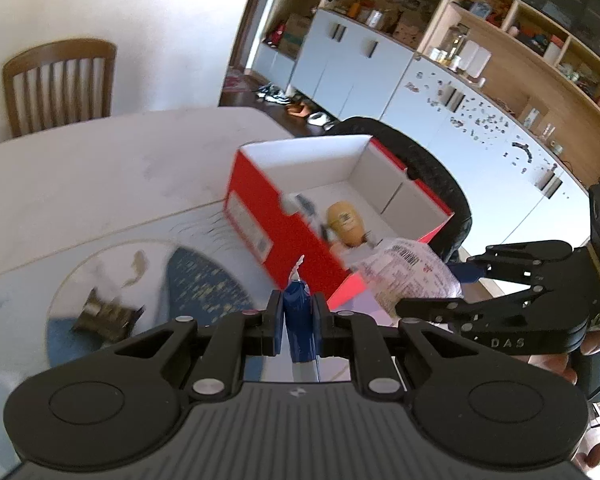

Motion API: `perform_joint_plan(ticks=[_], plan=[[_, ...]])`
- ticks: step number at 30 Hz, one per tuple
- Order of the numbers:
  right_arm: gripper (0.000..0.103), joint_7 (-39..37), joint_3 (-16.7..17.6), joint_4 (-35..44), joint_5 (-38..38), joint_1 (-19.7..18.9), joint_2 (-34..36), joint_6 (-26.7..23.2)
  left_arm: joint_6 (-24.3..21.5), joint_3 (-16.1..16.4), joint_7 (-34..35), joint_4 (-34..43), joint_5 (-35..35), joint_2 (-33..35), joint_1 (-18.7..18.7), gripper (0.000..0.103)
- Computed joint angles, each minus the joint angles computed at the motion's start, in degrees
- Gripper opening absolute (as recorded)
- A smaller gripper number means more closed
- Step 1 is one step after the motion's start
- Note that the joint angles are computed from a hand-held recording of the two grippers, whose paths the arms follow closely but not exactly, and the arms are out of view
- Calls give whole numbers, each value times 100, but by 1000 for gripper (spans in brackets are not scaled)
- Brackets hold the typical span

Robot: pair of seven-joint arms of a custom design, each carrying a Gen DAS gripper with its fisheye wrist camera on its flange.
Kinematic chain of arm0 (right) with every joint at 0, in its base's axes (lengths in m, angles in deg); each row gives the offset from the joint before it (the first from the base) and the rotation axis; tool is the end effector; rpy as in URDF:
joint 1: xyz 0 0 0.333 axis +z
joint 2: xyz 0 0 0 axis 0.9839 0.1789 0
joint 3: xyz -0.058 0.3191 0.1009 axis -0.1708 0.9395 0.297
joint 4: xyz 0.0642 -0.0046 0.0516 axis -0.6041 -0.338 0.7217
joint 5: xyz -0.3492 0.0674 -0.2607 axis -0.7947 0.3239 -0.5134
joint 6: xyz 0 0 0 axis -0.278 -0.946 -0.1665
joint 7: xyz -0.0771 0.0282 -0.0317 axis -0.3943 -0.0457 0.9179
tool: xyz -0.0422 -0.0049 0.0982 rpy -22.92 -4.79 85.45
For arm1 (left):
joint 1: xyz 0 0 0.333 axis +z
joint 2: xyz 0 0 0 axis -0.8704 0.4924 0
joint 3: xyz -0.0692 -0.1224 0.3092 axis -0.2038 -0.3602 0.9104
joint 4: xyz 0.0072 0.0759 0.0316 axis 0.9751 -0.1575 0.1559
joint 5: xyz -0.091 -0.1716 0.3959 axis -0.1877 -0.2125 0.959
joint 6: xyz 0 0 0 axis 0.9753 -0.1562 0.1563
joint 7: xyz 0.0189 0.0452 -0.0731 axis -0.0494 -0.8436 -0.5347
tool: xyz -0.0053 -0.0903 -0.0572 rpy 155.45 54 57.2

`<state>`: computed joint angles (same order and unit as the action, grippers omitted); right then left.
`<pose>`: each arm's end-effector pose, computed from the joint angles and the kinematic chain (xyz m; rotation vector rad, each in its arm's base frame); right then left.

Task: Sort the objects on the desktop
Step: 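Lift and carry the blue wrapper and pink-white bag in both tools into the red box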

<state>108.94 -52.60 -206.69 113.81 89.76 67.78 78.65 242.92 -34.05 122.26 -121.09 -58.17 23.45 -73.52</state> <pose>0.5652 0.0338 0.4153 -2.1308 1.3201 -0.4013 0.5523 -0.1897 0.4199 -1.7651 2.0510 -1.1346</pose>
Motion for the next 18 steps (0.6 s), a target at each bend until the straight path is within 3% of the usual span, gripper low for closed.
perform_joint_plan(ticks=[6, 18], plan=[[48, -200, -101, 203, 60, -206, 163, -41, 117, -149, -292, 451, 405, 369, -39, 13], [48, -594, -52, 737, 44, -743, 562, -125, 276, -405, -1556, 1386, 1776, 1173, 0, 13]])
